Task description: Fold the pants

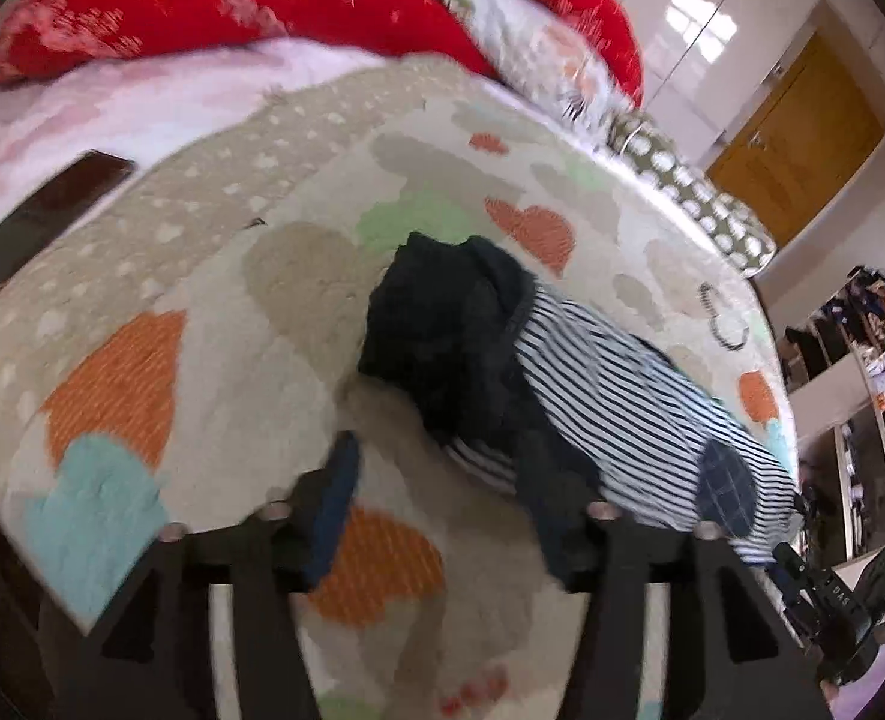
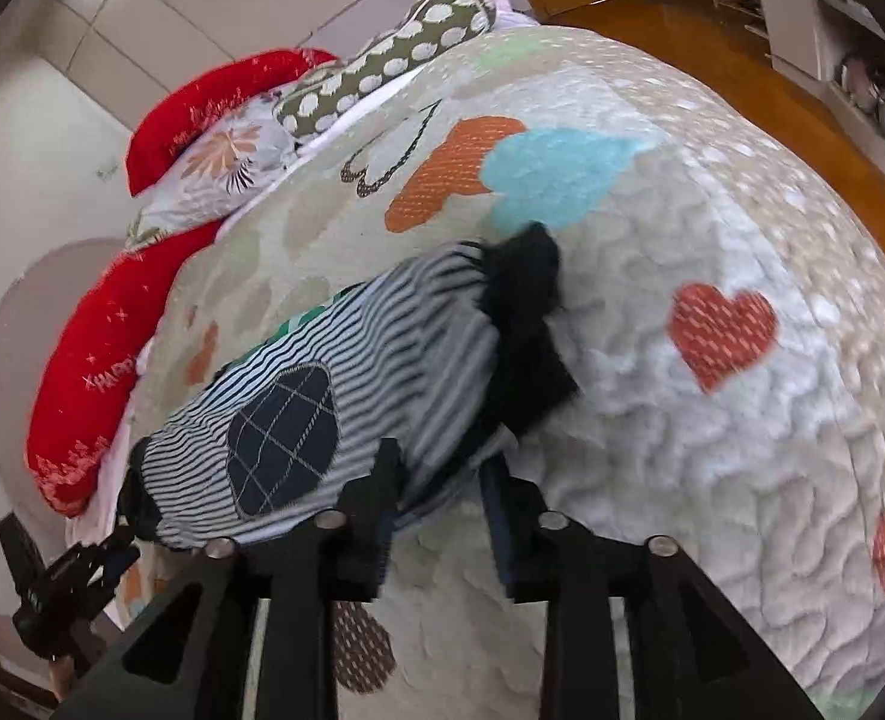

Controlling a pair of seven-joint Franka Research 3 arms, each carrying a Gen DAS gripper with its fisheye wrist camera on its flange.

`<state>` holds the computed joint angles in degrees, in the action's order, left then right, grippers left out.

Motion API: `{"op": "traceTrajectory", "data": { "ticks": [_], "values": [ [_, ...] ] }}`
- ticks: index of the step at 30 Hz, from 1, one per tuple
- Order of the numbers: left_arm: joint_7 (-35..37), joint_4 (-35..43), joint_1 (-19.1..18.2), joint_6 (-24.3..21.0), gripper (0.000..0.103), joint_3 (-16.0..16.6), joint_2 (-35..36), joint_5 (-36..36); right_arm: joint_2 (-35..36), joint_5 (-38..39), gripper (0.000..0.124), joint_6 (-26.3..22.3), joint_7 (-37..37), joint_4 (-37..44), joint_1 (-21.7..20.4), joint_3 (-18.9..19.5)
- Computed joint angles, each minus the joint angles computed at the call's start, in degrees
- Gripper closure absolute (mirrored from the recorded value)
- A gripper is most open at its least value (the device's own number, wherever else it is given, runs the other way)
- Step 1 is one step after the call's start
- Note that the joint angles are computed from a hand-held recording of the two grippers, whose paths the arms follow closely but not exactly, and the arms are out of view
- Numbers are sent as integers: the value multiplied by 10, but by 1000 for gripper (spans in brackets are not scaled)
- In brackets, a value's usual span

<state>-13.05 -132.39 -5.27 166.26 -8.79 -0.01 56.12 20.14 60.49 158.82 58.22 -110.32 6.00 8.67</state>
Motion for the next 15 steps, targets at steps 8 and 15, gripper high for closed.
{"op": "traceTrajectory", "data": {
  "ticks": [8, 15],
  "values": [
    [-84, 12, -49, -125, 30, -49, -20, 80, -66, 180, 76, 181, -186, -105, 17, 22],
    [-12, 51, -84, -132, 29, -44, 40, 29, -58, 224, 74, 233, -267, -112, 38, 22]
  ]
}}
